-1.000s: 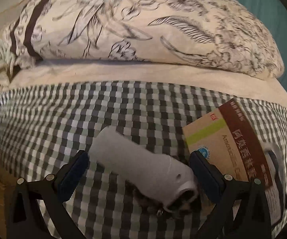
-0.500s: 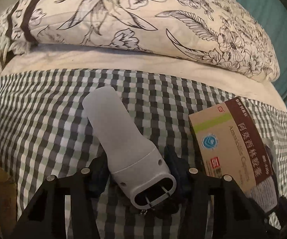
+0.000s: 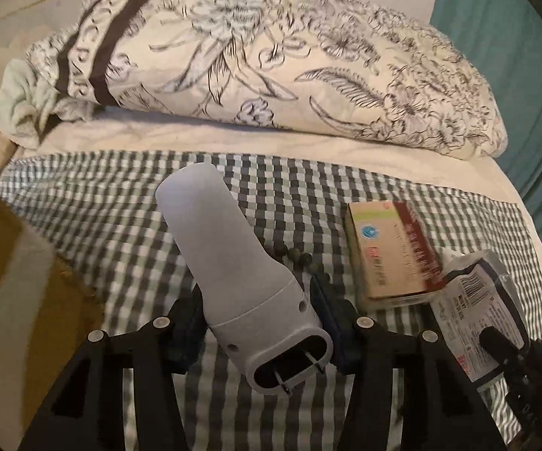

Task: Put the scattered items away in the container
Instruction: 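Close the left tool on the white bottle while the right tool grasps the white-black pouch, then carry the white bottle with the left tool while the right tool carries the pouch to the box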

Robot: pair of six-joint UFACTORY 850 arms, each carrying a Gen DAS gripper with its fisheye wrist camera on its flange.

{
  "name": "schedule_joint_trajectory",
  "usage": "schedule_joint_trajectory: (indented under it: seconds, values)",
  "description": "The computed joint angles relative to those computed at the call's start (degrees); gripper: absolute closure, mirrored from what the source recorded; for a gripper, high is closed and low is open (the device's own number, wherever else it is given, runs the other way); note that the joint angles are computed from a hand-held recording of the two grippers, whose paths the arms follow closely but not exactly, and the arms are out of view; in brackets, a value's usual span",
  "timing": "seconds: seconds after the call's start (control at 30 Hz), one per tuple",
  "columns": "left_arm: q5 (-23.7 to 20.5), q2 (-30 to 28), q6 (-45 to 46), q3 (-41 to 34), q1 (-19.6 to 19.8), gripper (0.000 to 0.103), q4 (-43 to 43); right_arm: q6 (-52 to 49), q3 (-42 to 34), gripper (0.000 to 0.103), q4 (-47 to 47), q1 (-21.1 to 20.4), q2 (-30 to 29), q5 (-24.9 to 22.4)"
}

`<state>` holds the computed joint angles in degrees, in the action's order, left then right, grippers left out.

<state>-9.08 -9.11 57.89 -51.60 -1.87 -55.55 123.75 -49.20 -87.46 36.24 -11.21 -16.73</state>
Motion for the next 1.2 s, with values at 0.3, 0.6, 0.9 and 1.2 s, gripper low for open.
schedule_joint_trajectory:
  seconds: [0.3, 0.6, 0.9, 1.2]
  values:
    - [-2.4, 14.0, -4.6, 7.8, 0.4, 0.05, 6.8, -5.5, 4.2, 0.083, 8.1, 5.6, 9.4, -5.6]
    - [-7.0, 26.7, -6.7, 12.9, 2.6, 0.05, 10.5, -9.0, 6.0, 0.083, 14.1, 13.4, 17.9, -14.9]
    - [-11.4, 36.4, -5.9, 15.6, 6.7, 0.05, 11.6, -10.0, 5.2, 0.083, 16.4, 20.4, 22.1, -22.7]
    - [-16.1, 43.1, -1.3, 17.0, 12.1, 0.05, 9.5, -8.0, 3.4, 0.083, 16.0, 26.1, 22.8, -28.0]
